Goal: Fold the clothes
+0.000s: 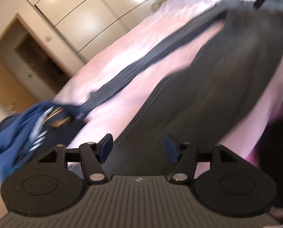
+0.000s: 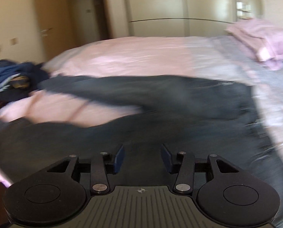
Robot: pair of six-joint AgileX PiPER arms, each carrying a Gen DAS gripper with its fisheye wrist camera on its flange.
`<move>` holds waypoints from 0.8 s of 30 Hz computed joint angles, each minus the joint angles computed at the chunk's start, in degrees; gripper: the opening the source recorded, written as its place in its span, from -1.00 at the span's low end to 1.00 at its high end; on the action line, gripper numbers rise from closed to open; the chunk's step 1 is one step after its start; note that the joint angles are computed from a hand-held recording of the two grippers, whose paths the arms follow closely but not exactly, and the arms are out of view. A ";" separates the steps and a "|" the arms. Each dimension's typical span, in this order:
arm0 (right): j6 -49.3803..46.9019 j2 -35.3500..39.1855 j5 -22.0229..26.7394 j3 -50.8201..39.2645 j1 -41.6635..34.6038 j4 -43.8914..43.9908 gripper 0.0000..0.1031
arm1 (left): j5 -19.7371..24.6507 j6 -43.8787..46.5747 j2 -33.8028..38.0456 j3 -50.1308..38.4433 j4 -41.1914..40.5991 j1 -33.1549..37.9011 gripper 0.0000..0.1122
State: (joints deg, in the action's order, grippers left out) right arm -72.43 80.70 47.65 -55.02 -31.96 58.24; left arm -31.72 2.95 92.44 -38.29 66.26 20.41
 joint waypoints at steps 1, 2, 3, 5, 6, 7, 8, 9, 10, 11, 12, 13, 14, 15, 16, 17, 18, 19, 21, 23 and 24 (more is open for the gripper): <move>0.04 -1.67 -0.43 2.15 2.15 0.75 -0.09 | -0.80 4.42 0.85 -0.09 -1.16 2.71 0.02; 0.26 -3.25 -1.20 4.09 4.47 1.36 -0.09 | -1.76 10.02 1.93 -0.11 -3.23 4.81 0.02; 0.50 -4.71 -2.22 5.86 7.06 1.93 -0.09 | -2.89 15.45 3.14 -0.21 -5.04 6.69 0.02; 0.18 -6.81 -4.23 8.48 12.93 2.98 -0.09 | -4.32 21.76 5.36 -0.84 -6.54 7.65 0.02; -0.29 -7.53 -5.02 9.26 16.28 3.21 -0.09 | -4.70 23.89 6.33 -1.23 -7.10 7.61 0.02; -1.69 -8.12 -6.18 10.01 19.96 3.54 -0.09 | -4.71 24.43 7.11 -1.95 -6.87 7.35 0.03; -4.01 -8.52 -7.72 10.67 24.00 3.88 -0.09 | -4.14 22.69 7.57 -3.12 -6.24 6.44 0.05; -6.09 -8.64 -9.38 11.05 28.20 4.04 -0.09 | -3.54 20.51 8.02 -4.40 -5.18 5.58 0.05; -7.60 -8.50 -11.24 11.06 32.56 3.44 -0.07 | -2.99 18.34 8.49 -5.69 -4.09 4.76 0.05; -8.38 -8.10 -13.25 10.69 37.03 1.87 0.08 | -2.23 15.59 8.94 -7.20 -2.63 3.87 0.06; -8.70 -7.41 -15.17 10.01 41.48 -0.15 0.36 | -0.95 11.30 9.30 -9.29 -0.17 2.80 0.07; -9.23 -6.60 -17.28 9.47 45.67 -1.78 0.47 | 0.20 6.82 9.74 -11.43 2.53 1.78 0.09; -11.02 -5.73 -19.72 9.52 49.44 -2.13 0.51 | 1.21 2.14 10.24 -13.62 5.49 0.82 0.10; -12.25 -4.28 -22.64 9.32 53.14 -3.15 0.51 | 1.84 -2.19 10.74 -15.61 8.33 0.11 0.11; -11.29 -2.31 -25.73 8.43 56.81 -6.29 0.51 | 1.84 -5.81 11.17 -17.18 10.82 -0.16 0.11; -10.07 -0.22 -28.59 7.48 59.93 -9.62 0.51 | 1.95 -10.38 11.72 -19.04 14.15 -0.63 0.12; -10.23 1.87 -31.03 6.68 62.12 -11.39 0.51 | 2.17 -13.25 12.03 -20.33 16.43 -1.03 0.12; -11.12 3.79 -32.05 5.63 63.08 -11.53 0.51 | 2.32 -16.21 12.36 -21.65 18.82 -1.43 0.12; -11.07 7.07 -31.13 2.61 62.70 -10.82 0.50 | 1.94 -15.87 12.07 -21.81 18.91 -1.43 0.13; -11.13 8.59 -26.96 -0.39 58.69 -5.47 0.50 | 0.55 -11.53 11.27 -20.22 16.35 -0.40 0.16; -11.62 9.19 -24.36 -1.61 56.02 -1.74 0.50 | -0.34 -8.90 10.92 -19.20 15.04 0.36 0.18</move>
